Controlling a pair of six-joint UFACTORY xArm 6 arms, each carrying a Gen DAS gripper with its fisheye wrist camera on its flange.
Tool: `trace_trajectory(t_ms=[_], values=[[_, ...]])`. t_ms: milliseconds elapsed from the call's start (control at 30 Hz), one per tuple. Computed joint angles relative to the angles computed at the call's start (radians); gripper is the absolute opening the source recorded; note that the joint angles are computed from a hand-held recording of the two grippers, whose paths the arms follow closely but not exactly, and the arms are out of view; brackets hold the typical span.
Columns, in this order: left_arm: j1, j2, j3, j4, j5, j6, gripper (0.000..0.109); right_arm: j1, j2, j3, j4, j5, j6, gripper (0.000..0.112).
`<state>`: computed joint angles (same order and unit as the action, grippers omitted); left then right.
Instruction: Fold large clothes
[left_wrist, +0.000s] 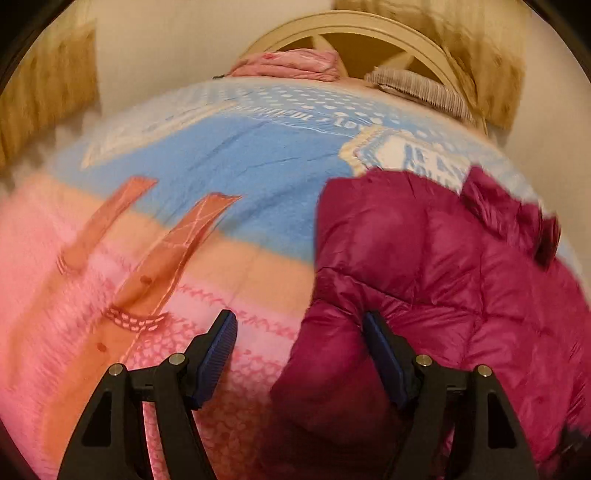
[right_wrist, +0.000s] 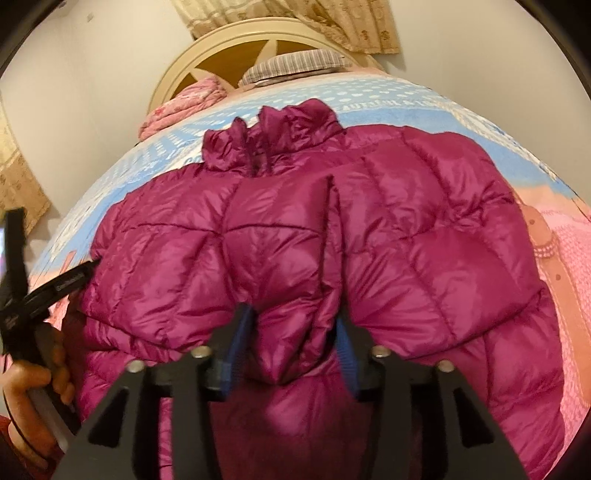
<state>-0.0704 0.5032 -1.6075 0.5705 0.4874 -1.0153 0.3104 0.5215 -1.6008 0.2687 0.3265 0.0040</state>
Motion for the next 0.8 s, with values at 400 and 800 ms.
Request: trace_trajectory(t_ms=[400,800], values=[[-0.022,-0.078,0.093,0.098,0.041,0.065,0.073,0.019,-0.1,0.121,-0.123,0.039,0.055,0.058],[-0.03,-0.148,0.141,0.257,0.0,0.009,0.073,-0.014,-0.235,0.261,-0.263,-0.093,0.199,0.06]])
